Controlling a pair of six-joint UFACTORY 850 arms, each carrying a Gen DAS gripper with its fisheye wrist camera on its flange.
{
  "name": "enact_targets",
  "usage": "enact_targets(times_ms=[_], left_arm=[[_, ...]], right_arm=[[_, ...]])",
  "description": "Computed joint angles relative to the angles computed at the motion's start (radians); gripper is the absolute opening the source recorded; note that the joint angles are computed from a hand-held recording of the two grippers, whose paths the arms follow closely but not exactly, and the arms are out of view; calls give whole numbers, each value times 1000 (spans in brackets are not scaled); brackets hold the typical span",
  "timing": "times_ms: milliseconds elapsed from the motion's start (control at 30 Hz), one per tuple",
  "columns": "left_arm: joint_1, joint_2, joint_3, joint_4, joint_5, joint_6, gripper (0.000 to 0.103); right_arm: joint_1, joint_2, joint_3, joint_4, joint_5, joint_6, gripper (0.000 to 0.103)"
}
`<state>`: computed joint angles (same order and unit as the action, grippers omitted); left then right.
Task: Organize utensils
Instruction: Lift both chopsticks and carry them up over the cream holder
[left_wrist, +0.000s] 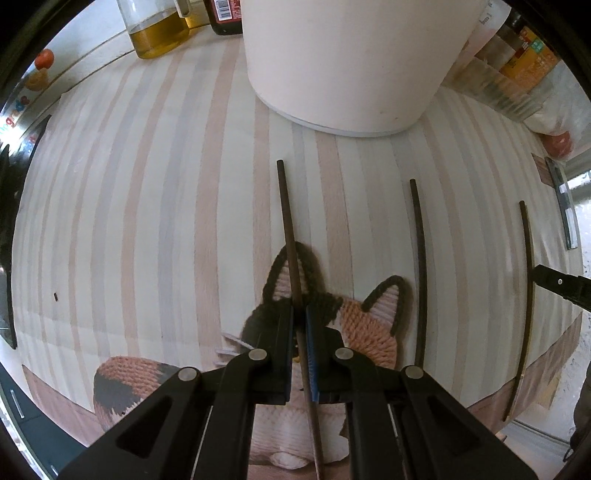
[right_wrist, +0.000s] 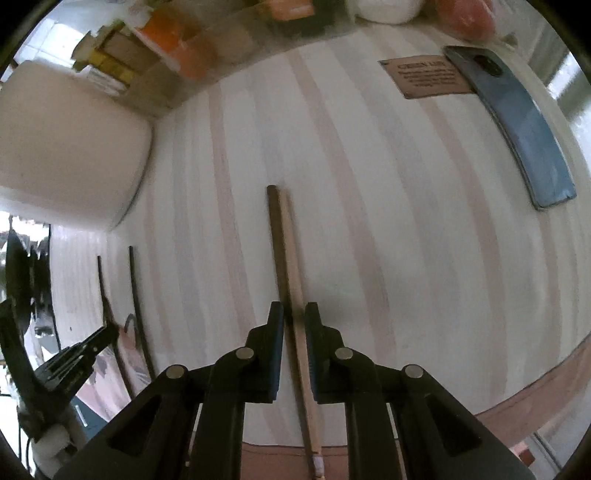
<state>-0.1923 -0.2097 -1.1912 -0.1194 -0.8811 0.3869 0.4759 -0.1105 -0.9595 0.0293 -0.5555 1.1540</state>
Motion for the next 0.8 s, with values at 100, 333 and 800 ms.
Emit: enact_targets(times_ms=[100, 333, 800], left_arm=[[0, 0, -2, 1, 0, 6, 6], [-5, 1, 1, 4, 14, 2, 7], [2, -14, -13, -12, 11, 10, 4]], right_arm=[[-3, 14, 16, -4, -3, 1, 12], [5, -48, -67, -63, -112, -32, 10], [2, -70, -109, -53, -223, -96, 7]])
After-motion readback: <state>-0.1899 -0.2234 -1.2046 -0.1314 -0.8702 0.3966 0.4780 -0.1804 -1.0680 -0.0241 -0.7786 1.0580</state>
